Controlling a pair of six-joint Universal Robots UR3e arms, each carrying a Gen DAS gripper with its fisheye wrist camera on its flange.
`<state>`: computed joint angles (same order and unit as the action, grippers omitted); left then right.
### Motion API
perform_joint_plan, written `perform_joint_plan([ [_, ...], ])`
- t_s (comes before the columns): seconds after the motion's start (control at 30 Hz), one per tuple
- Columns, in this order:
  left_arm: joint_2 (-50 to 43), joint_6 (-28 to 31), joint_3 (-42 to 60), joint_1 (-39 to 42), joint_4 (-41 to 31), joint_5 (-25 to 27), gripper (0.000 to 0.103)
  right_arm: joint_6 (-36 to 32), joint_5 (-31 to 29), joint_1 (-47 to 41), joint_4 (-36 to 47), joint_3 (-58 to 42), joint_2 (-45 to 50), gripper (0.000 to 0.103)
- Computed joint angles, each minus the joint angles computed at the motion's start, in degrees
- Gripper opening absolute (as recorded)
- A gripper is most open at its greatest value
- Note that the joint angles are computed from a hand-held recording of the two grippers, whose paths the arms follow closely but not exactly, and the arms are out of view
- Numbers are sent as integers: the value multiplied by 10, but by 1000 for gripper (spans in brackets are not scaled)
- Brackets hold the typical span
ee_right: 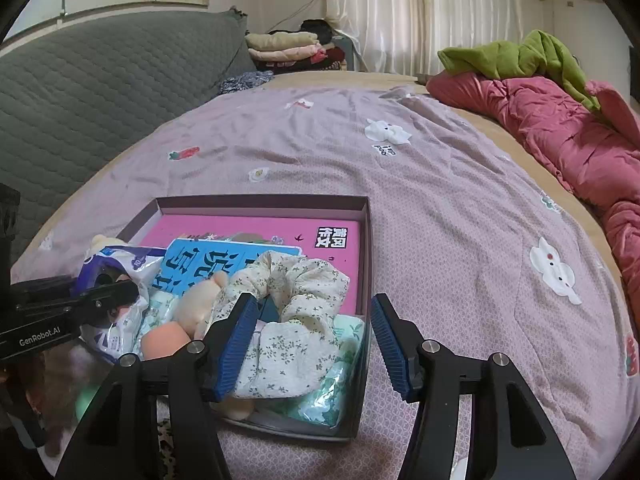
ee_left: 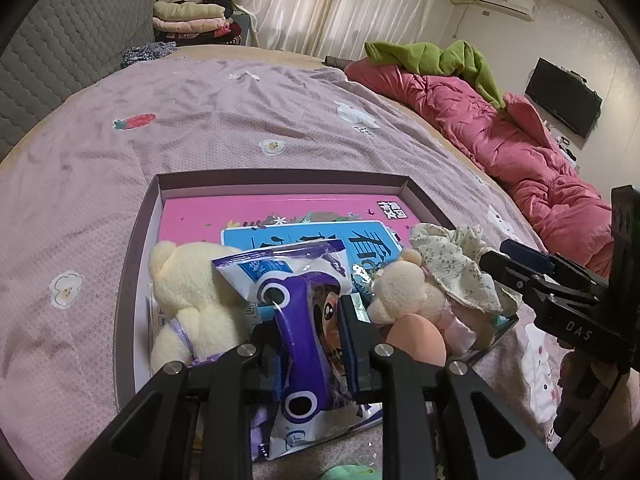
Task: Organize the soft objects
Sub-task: 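Lower the scrunchie into tray with right gripper while left gripper carries bag over tray, then lower the bag into tray and open left gripper while right gripper withdraws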
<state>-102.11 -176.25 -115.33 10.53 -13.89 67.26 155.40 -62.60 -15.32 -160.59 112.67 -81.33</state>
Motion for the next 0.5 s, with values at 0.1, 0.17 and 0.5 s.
perform_joint_plan([
  [0.1, 4, -4, -4, -9, 16, 24, 28, -4, 2, 0, -3, 2, -3, 61],
  [0.17, 8, -2, -6, -4, 16, 13, 40, -5, 2, -1, -7, 5, -4, 61],
  [0.5, 27, -4, -17, 4, 18, 1, 46, -5, 8, -4, -15, 9, -8, 63],
])
